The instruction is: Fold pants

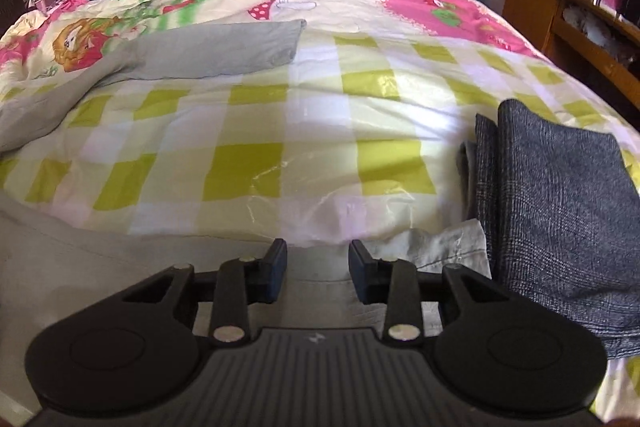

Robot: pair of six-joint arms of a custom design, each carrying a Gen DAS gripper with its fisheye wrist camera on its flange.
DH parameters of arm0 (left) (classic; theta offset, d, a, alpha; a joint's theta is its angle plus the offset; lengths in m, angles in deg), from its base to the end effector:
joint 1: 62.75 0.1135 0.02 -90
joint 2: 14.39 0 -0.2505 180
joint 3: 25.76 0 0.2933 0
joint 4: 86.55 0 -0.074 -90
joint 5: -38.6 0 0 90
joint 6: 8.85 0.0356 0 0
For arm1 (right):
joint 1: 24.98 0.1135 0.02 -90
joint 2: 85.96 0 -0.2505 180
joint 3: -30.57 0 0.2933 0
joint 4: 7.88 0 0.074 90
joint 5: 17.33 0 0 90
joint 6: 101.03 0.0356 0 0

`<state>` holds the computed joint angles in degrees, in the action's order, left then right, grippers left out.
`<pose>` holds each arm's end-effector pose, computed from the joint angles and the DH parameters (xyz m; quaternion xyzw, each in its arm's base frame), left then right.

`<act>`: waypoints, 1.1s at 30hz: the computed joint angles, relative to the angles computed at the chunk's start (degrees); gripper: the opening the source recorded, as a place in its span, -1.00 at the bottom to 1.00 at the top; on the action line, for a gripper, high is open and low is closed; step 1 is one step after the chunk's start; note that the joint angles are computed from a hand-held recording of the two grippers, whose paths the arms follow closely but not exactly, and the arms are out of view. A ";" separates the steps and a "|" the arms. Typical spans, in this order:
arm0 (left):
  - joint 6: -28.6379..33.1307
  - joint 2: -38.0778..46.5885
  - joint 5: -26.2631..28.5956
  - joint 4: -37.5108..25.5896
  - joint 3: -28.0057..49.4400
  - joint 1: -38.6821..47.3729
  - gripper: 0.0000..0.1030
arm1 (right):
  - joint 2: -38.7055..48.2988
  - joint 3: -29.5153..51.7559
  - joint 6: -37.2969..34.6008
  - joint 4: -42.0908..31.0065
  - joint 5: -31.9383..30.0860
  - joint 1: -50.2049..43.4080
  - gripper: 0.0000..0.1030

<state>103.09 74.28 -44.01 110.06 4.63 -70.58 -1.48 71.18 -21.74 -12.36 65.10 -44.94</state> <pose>0.2471 -0.0386 0.0418 0.2594 0.8731 -0.0082 0.4126 0.2648 -0.0912 0.0779 0.0518 0.9315 -0.0343 0.3584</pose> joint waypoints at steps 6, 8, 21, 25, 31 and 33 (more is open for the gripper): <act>3.44 1.30 2.30 -1.97 -0.20 4.80 0.96 | 6.18 3.54 1.71 -2.68 5.39 2.81 -0.14; 3.81 -1.76 4.96 -6.72 -0.33 8.22 0.96 | 2.31 2.59 3.10 -4.49 6.95 3.74 -0.14; 14.45 3.39 13.95 -7.36 13.03 33.64 0.96 | 15.69 23.55 4.37 -8.32 6.59 28.49 -0.06; 14.61 16.63 13.52 -9.42 30.02 36.40 0.96 | 32.94 43.72 6.79 -11.05 5.66 33.37 -0.06; 16.99 41.15 8.32 -25.45 65.24 36.67 0.75 | 48.17 68.96 2.07 -22.09 3.74 37.76 -0.06; 17.19 46.59 8.28 -33.52 75.50 36.49 0.60 | 53.15 78.51 -1.69 -27.93 2.39 38.53 -0.03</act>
<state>120.28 120.88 -35.72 76.54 80.13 -34.09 51.67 149.69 -23.42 -40.29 67.48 -6.41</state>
